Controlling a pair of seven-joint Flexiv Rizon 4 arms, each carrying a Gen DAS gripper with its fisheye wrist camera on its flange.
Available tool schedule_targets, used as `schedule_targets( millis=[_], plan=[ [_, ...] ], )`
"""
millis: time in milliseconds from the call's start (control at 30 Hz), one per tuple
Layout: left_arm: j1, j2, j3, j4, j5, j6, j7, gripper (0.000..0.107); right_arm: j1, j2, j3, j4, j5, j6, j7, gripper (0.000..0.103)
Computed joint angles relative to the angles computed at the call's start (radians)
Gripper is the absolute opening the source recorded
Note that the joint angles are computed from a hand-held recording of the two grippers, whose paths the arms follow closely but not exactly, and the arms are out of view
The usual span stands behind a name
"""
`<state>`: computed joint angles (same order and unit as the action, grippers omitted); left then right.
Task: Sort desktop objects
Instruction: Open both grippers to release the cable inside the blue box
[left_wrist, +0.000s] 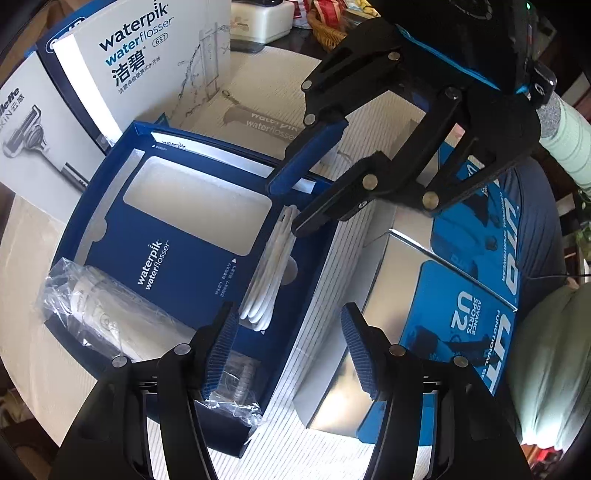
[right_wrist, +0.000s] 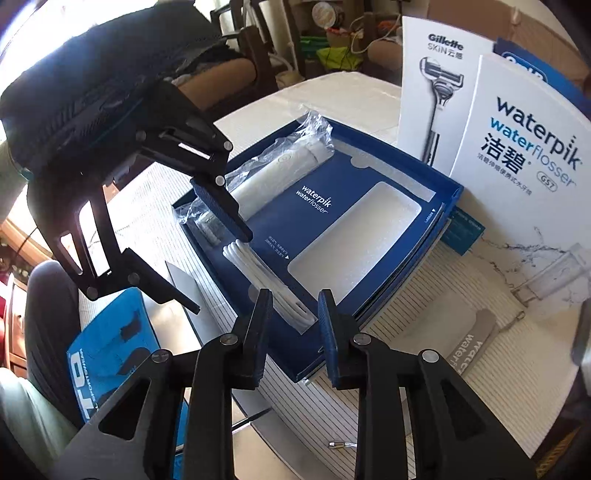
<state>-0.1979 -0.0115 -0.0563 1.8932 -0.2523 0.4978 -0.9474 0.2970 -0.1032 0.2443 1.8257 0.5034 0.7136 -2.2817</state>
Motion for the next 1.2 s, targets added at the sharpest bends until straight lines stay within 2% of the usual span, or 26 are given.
schedule_targets(
  millis=[133, 333, 567, 733, 900, 1033, 1200],
  plan=[
    [-0.001, 0.005, 0.000, -0.006, 0.051, 0.010, -0.042, 0.059, -0.007, 0.007, -0.011, 0.007, 0.013, 0.063, 0.071, 0.025],
    [0.012, 0.037, 0.012, 0.003, 0.060, 0.133, -0.136, 0.061, 0.006, 0.009, -0.002, 0.014, -0.010, 0.114, 0.139, 0.026],
    [0.004, -0.032, -0.014, -0.096, 0.260, 0.039, -0.226, 0.063, 0.037, 0.020, 0.014, 0.080, -0.108, 0.178, 0.219, 0.026],
    [0.007, -0.037, 0.000, -0.088, 0.202, 0.078, -0.220, 0.061, 0.058, 0.033, 0.022, 0.123, -0.168, 0.228, 0.241, 0.026],
    [0.001, -0.052, -0.004, -0.104, 0.237, 0.055, -0.241, 0.061, 0.072, 0.030, 0.021, 0.142, -0.222, 0.252, 0.271, 0.026],
    [-0.012, -0.076, -0.010, -0.130, 0.292, 0.041, -0.257, 0.063, 0.092, 0.036, 0.024, 0.190, -0.336, 0.301, 0.316, 0.026],
    [-0.018, -0.083, -0.007, -0.140, 0.310, 0.024, -0.253, 0.063, 0.095, 0.033, 0.027, 0.187, -0.338, 0.296, 0.318, 0.026]
  ],
)
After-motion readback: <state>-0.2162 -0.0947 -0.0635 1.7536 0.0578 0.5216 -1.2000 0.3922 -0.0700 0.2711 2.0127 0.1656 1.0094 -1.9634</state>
